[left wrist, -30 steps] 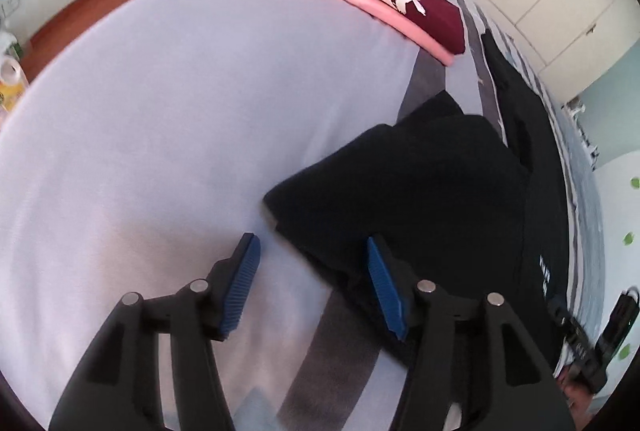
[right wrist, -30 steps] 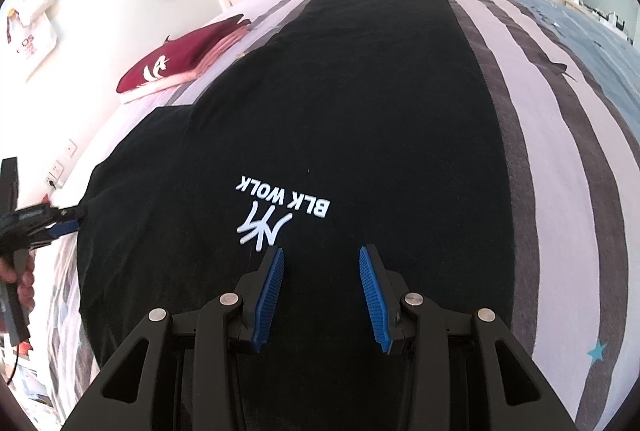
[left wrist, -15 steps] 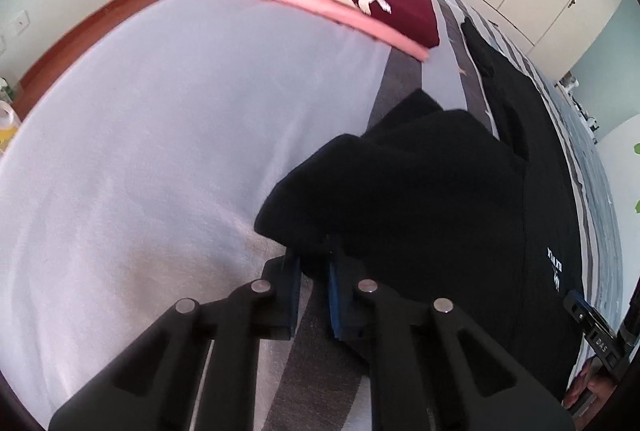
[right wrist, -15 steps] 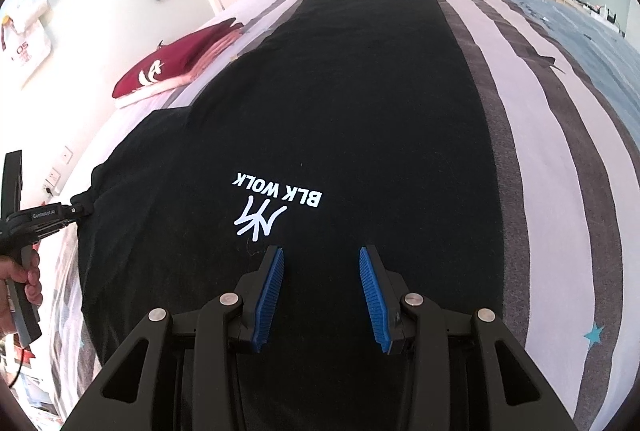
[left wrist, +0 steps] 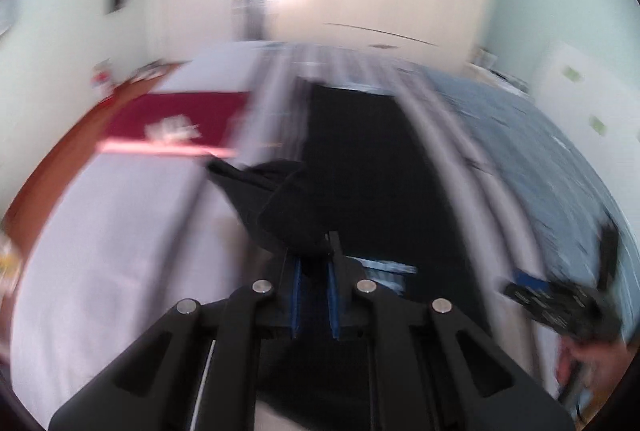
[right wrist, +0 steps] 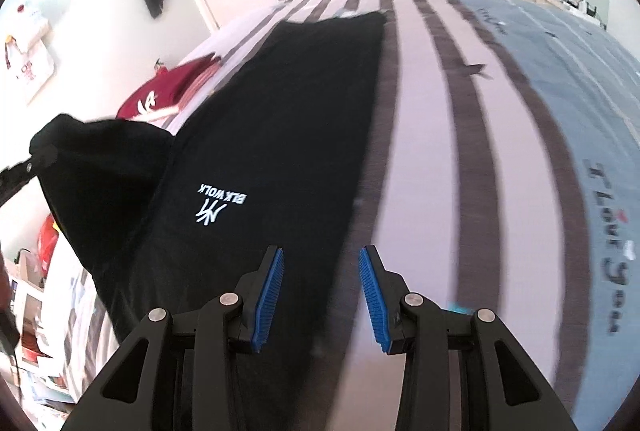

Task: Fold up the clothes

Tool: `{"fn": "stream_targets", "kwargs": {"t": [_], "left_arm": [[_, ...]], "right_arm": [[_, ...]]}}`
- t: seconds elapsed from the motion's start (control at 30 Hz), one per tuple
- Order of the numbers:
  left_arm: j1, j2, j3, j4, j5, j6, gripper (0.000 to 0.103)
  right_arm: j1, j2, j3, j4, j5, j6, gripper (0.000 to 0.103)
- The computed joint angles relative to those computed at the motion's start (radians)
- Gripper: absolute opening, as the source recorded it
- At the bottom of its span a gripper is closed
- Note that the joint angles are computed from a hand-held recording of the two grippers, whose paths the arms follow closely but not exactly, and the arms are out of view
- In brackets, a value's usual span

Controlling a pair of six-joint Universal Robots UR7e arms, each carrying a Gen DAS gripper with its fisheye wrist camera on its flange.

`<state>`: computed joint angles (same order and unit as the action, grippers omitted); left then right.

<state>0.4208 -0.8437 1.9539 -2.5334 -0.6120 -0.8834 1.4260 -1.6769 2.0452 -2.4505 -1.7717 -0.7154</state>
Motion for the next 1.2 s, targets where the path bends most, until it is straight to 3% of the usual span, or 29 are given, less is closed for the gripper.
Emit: {"fn": "stream_targets", "kwargs": {"t": [0.13,0.2,0.27,0.3,0.43,0.63,0.8,1.03,1.2], "left_arm": [[-0.021,0.195,-0.106,-0.013,-0.194,0.076,0.009],[0.001,0.248,-0.136,0.035,-0.322,0.064,0.009],[0.008,0.255,-0.123,0.014,-0.405,0.052,0.009],[-0.005,0.245,-0.096,-0.034,-0.405,0.064,0.009],[-0.02,0.21,-0.072,-0.033,-0.391,0.105,0.009],[0.051,0.165,-0.095,0.07,-0.223,0.107,0.01],[0.116,0.169,-0.137,0.14,-0.139,0.122,0.014],[0.126,0.125,-0.016,0.116,-0.211,0.017,0.014],[0.107,0.082,0.056,0.056,-0.275,-0.03,0.014]], "right_arm": [[-0.052,-0.047,-0.056,0.093,0.03,-0.024,0.037],[-0.078,-0.057,-0.072,0.115,0.029,-0.028,0.039],[-0.104,-0.064,-0.083,0.131,0.027,-0.032,0.039],[-0.116,-0.067,-0.088,0.139,0.027,-0.035,0.039],[-0.139,-0.067,-0.079,0.146,0.043,-0.041,0.039],[-0.114,-0.044,-0.053,0.145,0.082,-0.012,0.039],[-0.058,-0.006,-0.043,0.157,0.104,-0.018,0.039],[0.006,0.036,-0.002,0.117,0.122,-0.017,0.039],[0.002,0.035,0.075,0.057,0.018,-0.035,0.039]]}}
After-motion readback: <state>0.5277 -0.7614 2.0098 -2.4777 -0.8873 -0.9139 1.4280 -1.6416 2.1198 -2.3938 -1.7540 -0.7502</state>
